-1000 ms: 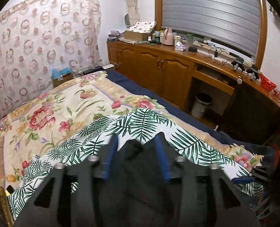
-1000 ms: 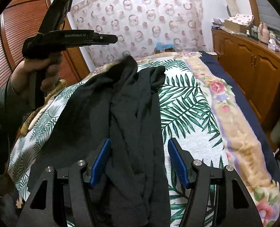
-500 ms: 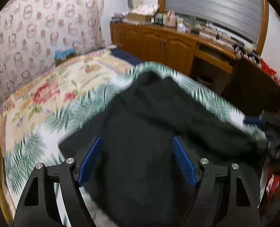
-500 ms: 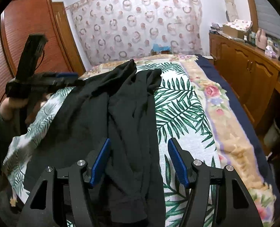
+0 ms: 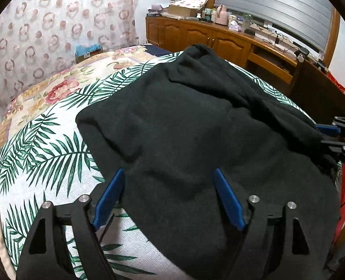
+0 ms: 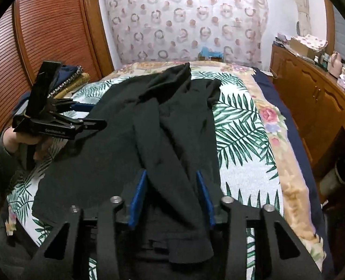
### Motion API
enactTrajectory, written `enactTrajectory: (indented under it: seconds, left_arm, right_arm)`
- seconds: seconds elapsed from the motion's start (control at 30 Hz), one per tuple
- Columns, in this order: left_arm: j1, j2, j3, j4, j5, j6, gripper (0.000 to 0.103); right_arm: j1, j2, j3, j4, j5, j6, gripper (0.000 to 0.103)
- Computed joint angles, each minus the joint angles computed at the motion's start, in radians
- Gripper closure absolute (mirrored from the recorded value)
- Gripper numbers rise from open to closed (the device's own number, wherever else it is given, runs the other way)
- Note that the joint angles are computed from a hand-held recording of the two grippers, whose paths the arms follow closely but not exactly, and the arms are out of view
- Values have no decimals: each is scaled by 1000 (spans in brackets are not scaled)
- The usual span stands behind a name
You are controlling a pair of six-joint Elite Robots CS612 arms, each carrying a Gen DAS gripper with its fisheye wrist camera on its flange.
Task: Fold small clothes
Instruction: 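Grasp the folded shirt end with the right tool and fold it inward, then open the right tool and withdraw both tools from the shirt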
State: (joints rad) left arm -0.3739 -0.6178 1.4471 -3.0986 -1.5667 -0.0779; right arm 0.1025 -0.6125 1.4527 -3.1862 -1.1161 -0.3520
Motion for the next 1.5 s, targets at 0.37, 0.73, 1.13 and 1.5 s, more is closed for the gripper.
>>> enactTrajectory:
  seconds: [0.37, 0.73, 1.13, 1.5]
  left_arm:
    - [0, -1, 10, -5, 14, -15, 21]
    - [-11, -59, 117, -79, 21, -81, 21]
    - [-51, -135, 298, -214, 41, -153, 21]
    - [-65, -167, 375, -331, 140, -239, 21]
  right_arm:
    - [2, -1, -1, 16, -16, 15, 89]
    - [-18, -32, 75, -86, 27, 21, 97]
    - [-38, -63, 142, -144, 7, 39, 91]
    - [-21, -43, 12, -134, 76, 41, 55]
